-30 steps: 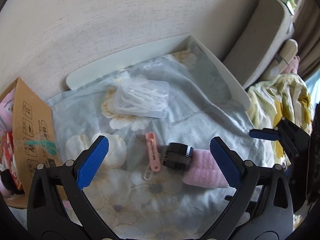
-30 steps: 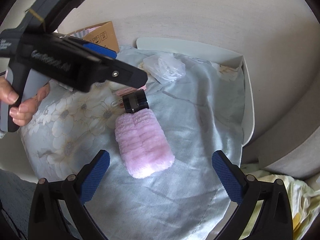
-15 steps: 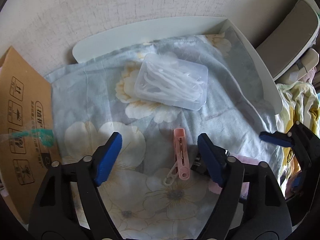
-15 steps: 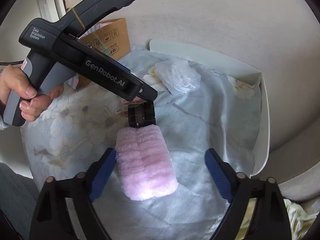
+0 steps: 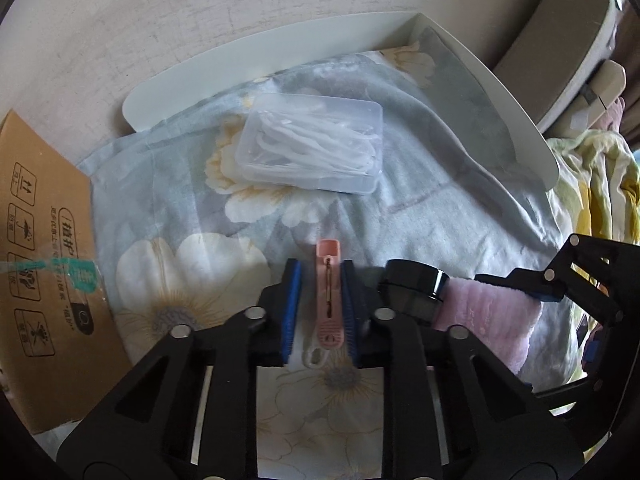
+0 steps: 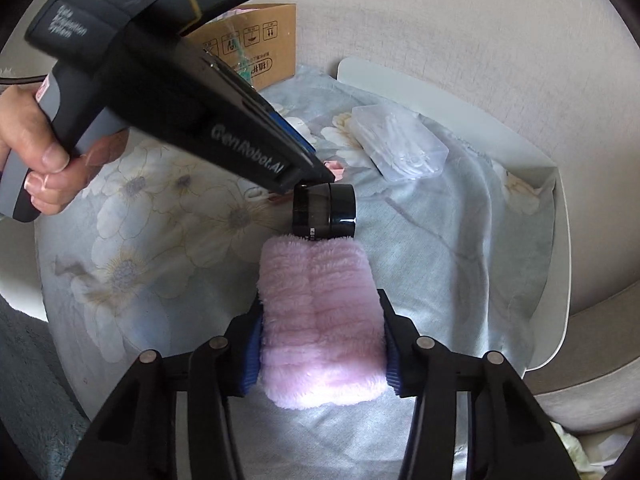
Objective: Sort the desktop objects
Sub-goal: 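Grasp the pink clip with the left tool while the right tool grasps the pink fuzzy band, then carry the pink clip and pink fuzzy band over the cardboard box with both tools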
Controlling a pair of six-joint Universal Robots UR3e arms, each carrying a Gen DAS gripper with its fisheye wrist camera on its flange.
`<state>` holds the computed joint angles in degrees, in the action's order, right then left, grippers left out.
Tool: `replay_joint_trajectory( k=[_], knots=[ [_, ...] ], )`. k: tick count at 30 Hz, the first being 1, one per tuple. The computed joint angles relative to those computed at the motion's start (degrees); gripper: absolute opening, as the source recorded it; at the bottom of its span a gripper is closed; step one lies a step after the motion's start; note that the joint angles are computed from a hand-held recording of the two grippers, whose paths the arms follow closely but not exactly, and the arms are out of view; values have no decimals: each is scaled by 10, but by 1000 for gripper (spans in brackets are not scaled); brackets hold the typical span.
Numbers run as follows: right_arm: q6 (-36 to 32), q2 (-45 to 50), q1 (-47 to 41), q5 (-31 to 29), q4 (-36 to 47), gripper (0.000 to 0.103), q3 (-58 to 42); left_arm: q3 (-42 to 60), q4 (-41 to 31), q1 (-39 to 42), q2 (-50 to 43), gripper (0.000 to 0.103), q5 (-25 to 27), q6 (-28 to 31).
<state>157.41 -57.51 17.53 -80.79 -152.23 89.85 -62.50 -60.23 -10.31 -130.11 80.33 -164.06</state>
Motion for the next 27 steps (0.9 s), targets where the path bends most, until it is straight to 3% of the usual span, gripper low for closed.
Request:
replay_joint_trajectory(
  k=[8, 18, 23, 27],
  knots=[
    [28, -20, 14, -28, -20, 44, 22, -27, 14, 5, 28, 10, -14, 12],
    [105, -105, 1, -12, -18, 44, 71, -73, -3, 27, 115, 10, -41, 25],
    [126, -124, 5, -19, 20, 44, 34, -102, -25, 58, 184, 10, -68, 39],
    [148, -110, 25, -47, 92, 44, -56, -118, -35, 89, 226, 10, -85, 43]
  ],
)
